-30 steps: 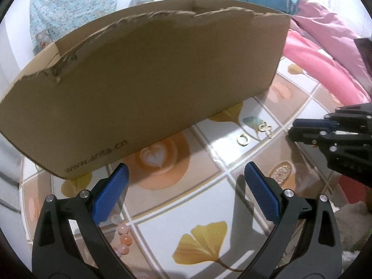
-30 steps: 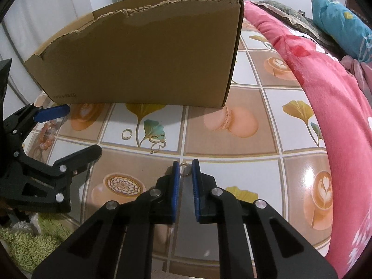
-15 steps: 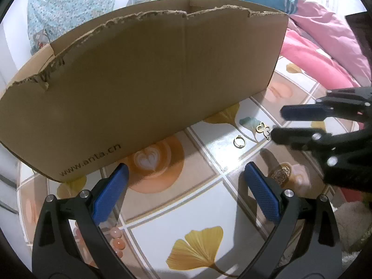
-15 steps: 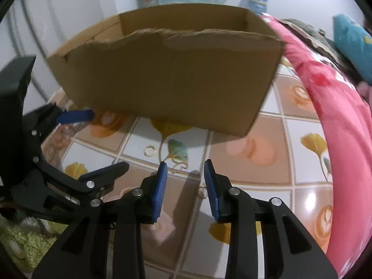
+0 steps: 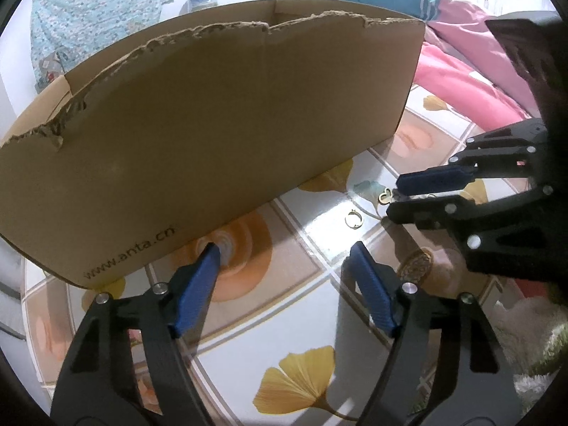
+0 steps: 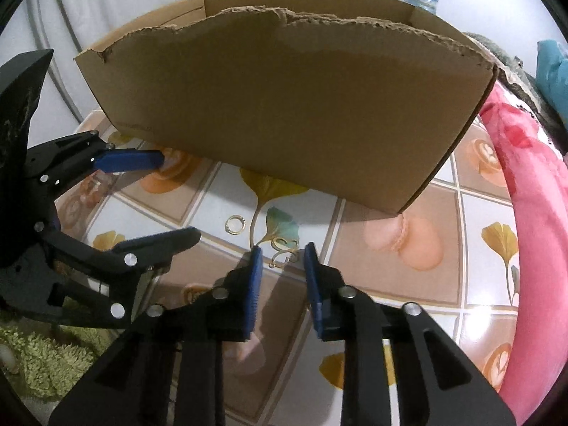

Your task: Organize jewelry

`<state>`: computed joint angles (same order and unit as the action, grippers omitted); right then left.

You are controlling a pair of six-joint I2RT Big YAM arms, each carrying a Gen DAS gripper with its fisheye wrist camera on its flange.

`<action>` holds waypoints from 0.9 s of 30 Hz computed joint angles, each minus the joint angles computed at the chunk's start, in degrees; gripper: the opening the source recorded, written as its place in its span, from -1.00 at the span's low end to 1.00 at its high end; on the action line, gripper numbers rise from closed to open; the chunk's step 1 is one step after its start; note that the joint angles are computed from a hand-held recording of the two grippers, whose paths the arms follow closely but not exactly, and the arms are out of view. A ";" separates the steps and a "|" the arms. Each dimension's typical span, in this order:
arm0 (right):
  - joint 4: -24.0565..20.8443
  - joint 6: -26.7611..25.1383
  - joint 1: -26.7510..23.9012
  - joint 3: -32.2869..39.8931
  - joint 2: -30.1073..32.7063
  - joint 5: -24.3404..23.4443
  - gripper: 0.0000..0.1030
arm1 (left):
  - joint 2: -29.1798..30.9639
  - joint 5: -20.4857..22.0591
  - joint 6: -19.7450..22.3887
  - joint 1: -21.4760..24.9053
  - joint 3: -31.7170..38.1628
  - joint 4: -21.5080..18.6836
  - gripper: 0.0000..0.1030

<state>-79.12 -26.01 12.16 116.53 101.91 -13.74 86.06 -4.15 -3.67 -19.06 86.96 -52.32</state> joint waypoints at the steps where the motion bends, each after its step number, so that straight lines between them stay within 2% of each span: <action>1: -0.76 0.20 -0.05 0.96 0.63 -0.44 -0.72 | -0.06 0.37 0.11 0.02 -0.06 0.15 0.31; 4: -1.49 1.11 -0.30 2.25 1.50 -1.72 -0.73 | -0.08 1.61 0.60 0.00 -0.03 0.53 0.25; 6: -1.52 1.62 -0.34 2.76 1.86 -2.02 -0.73 | 0.18 2.40 1.11 -0.23 0.30 0.63 0.11; 12: -2.47 2.45 -1.93 4.96 3.13 -3.42 -0.73 | 1.41 3.75 3.89 -1.88 1.63 1.41 -0.10; 18: -2.52 2.99 -3.31 6.28 3.57 -3.78 -0.73 | 3.43 2.48 6.42 -3.48 3.80 0.94 -0.38; 22: -2.13 3.48 -3.29 5.33 2.65 -3.81 -0.73 | 3.77 2.53 6.29 -3.46 4.27 0.48 -0.44; 27: -1.41 3.59 -3.53 3.17 1.43 -4.16 -0.73 | 4.10 2.08 6.04 -3.35 4.91 -0.22 -0.62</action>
